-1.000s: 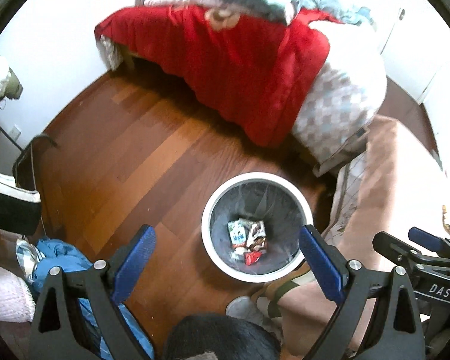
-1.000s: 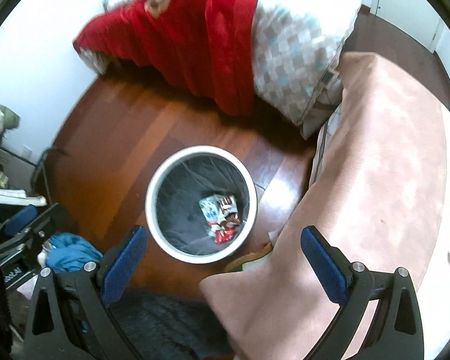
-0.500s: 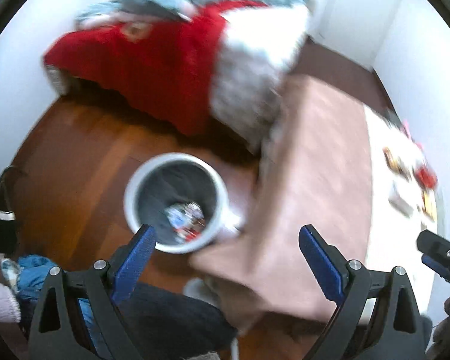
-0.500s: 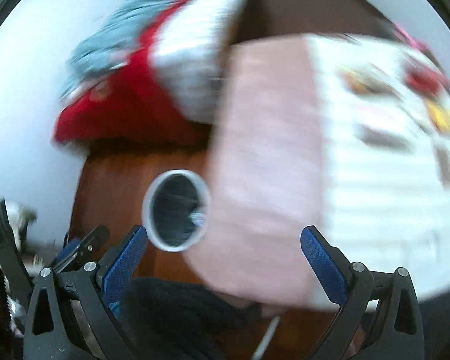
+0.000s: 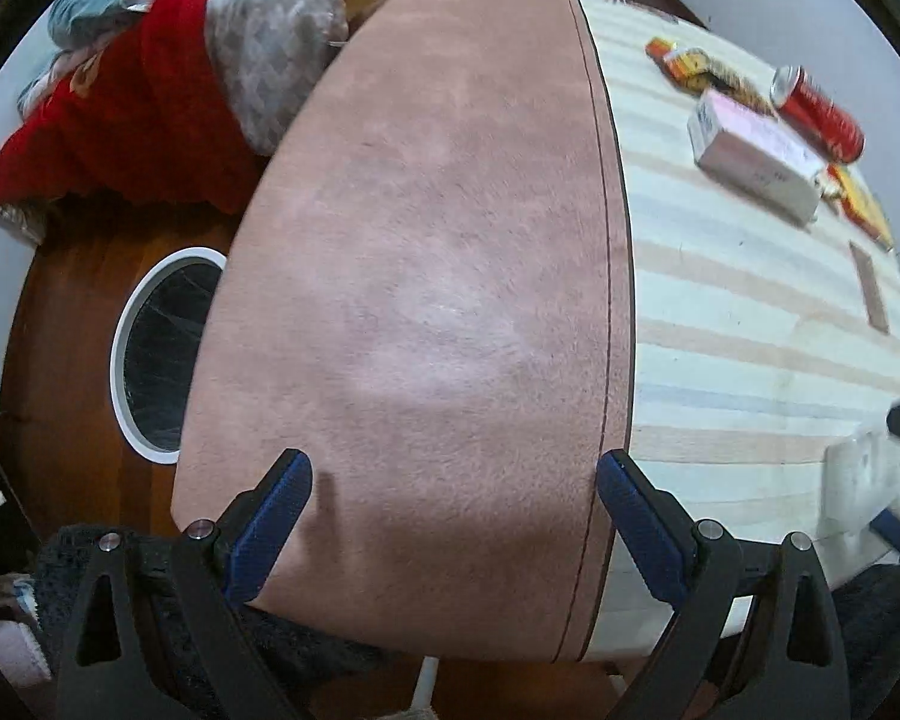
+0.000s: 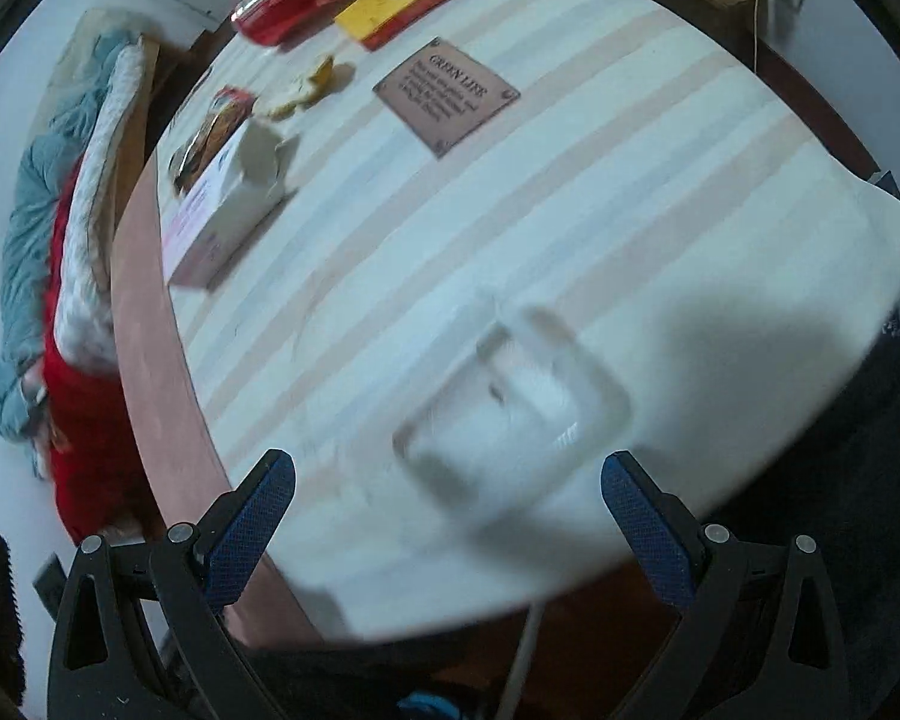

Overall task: Collect trash
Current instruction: 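Move both tools back over the table toward the clear tray, then grasp the pink box with the left tool while the right tool grasps the clear plastic tray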

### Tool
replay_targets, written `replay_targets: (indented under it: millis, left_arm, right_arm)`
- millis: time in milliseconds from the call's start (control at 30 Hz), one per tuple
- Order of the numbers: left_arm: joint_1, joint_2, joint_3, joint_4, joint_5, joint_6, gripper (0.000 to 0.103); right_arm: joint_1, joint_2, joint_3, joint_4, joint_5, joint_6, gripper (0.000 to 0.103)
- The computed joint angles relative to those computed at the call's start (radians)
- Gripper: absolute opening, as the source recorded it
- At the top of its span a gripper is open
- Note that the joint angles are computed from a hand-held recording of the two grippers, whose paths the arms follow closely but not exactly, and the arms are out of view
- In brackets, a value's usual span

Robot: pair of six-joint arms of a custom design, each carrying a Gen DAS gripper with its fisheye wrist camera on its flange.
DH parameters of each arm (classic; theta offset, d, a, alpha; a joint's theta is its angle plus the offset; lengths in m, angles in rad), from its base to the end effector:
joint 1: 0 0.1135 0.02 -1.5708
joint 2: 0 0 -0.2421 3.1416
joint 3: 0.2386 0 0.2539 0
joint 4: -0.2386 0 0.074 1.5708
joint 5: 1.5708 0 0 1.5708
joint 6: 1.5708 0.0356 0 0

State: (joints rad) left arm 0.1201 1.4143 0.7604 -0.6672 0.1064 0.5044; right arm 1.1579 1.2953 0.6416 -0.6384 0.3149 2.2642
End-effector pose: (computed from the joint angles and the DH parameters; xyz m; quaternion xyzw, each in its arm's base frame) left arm 0.2403 0.0252 0.1442 0.1957 0.9713 -0.0120 0.1345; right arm 0.0968 0.1936 0.1404 0.5324 0.8208 0.1575 0.1346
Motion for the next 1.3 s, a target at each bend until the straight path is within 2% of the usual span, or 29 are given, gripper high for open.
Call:
replay_targets:
  millis: [100,167,267,300,367,500,600,667,733,867,967,1033,1067,1100,1133,1233,1300]
  left_arm:
    - [-0.019,-0.004,-0.012,0.018,-0.027,-0.009,0.097]
    - [-0.028,-0.008,-0.013,0.021,-0.039,-0.011,0.097]
    - [-0.053,-0.022,-0.016,0.027,-0.053,-0.007,0.097]
    - [-0.069,-0.028,-0.015,0.031,-0.058,-0.008,0.097]
    - [-0.106,-0.028,-0.007,0.041,-0.066,0.0,0.097]
    - [-0.243,-0.012,0.044,0.049,-0.067,0.034,0.097]
    - [-0.368,0.031,0.136,0.051,-0.048,0.083,0.097]
    - [-0.453,0.07,0.2,0.063,-0.058,0.133,0.097]
    - [-0.534,0.134,0.28,0.056,-0.065,0.198,0.097]
    - [-0.613,0.323,0.475,-0.019,-0.077,0.361,0.097]
    - [-0.636,0.448,0.598,-0.109,-0.068,0.417,0.096]
    - [-0.648,0.499,0.645,-0.149,-0.054,0.432,0.096]
    - [-0.652,0.517,0.662,-0.164,-0.043,0.434,0.091]
    - [-0.655,0.53,0.672,-0.174,-0.039,0.428,0.077]
    - [-0.66,0.528,0.666,-0.169,-0.033,0.413,0.075]
    - [-0.662,0.494,0.632,-0.165,0.001,0.36,0.061]
    - [-0.643,0.483,0.617,-0.161,-0.007,0.287,0.051]
  right_arm:
    - [-0.063,0.033,0.01,-0.001,-0.014,-0.077,0.101]
    - [-0.116,0.104,0.073,-0.049,-0.04,-0.179,0.097]
    - [-0.154,0.221,0.203,-0.164,-0.041,-0.349,0.069]
    - [-0.158,0.236,0.221,-0.171,-0.032,-0.382,0.065]
    - [-0.177,0.217,0.217,-0.168,-0.037,-0.488,0.062]
    - [-0.255,0.092,0.159,-0.203,-0.041,-0.614,0.061]
    - [-0.416,-0.04,0.084,-0.24,-0.072,-0.765,0.061]
    - [-0.598,-0.069,0.065,-0.252,-0.099,-0.935,0.061]
    - [-0.768,-0.04,0.063,-0.217,-0.146,-1.089,0.061]
    - [-0.988,0.043,0.106,-0.208,-0.249,-1.304,0.065]
    - [-1.03,0.016,0.101,-0.19,-0.279,-1.318,0.083]
    - [-1.025,-0.03,0.08,-0.189,-0.279,-1.289,0.083]
    - [-1.016,-0.068,0.055,-0.191,-0.283,-1.27,0.083]
    - [-0.991,-0.091,0.034,-0.189,-0.279,-1.241,0.083]
    - [-0.967,-0.106,0.014,-0.189,-0.273,-1.214,0.083]
    - [-0.881,-0.137,-0.043,-0.178,-0.248,-1.12,0.083]
    - [-0.84,-0.152,-0.066,-0.165,-0.215,-1.072,0.083]
